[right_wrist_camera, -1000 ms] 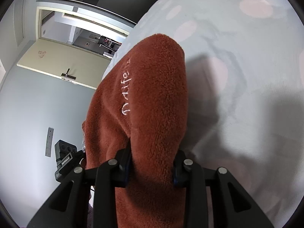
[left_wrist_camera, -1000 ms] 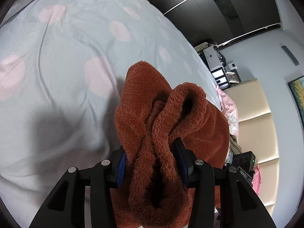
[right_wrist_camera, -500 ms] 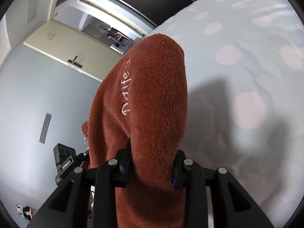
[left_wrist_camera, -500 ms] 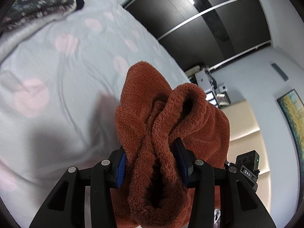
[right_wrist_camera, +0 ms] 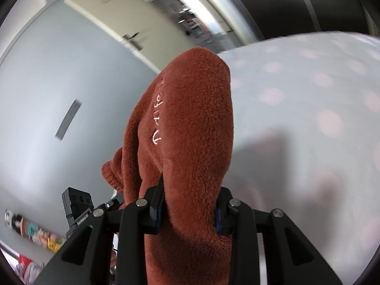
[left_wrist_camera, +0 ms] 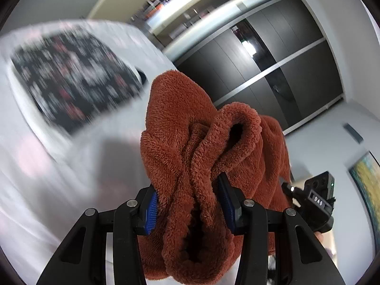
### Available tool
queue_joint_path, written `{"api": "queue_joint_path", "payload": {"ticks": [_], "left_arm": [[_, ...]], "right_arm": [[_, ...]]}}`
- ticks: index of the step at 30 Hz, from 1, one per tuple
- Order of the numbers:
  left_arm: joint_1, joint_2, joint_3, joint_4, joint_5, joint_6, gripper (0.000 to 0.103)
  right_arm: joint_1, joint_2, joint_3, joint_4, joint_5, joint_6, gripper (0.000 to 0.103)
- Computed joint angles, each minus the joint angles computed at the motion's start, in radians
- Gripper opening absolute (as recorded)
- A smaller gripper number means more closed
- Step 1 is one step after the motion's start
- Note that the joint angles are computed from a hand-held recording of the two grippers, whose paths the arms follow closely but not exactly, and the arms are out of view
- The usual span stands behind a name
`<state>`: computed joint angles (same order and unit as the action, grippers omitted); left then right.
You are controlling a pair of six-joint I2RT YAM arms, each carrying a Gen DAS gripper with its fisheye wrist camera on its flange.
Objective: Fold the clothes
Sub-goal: 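Carry the held sweater bundle with both grippers toward the folded clothes stack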
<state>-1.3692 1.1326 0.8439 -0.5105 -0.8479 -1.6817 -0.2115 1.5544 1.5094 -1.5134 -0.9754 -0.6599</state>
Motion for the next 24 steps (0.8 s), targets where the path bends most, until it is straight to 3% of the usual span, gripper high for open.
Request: {"api": "queue_joint_path", "payload": {"ticks": [4, 9, 13, 16, 20, 24], "left_arm": [[0.087, -0.2, -0.002, -0.245, 0.01, 0.025, 0.046], [0.352, -0.436, -0.01, -0.398, 0.133, 0.183, 0.046], [0.543, -0.535, -0.06, -0.4, 0.218, 0.262, 0.046], [0.568, -0.591, -0.12, -0.412, 0.2, 0.232, 0.046], [0.509, -0.582, -0.196, -0.425, 0.133, 0.088, 0.046], [0.465, -0.552, -0.253, -0.459, 0.084, -0.077, 0.046]], "right_arm": [[0.322, -0.011, 0.032, 0.306, 0.028, 0.376, 0.029], [0.574, 0.112, 0.159, 0.525, 0.081, 0.63, 0.028], [0.723, 0.268, 0.357, 0.57, 0.161, 0.662, 0.028], [0.786, 0.313, 0.425, 0.567, 0.22, 0.605, 0.028], [0.91, 0.504, 0.732, 0.458, 0.366, 0.503, 0.028], [1.024, 0.628, 0.909, 0.415, 0.525, 0.432, 0.028]]}}
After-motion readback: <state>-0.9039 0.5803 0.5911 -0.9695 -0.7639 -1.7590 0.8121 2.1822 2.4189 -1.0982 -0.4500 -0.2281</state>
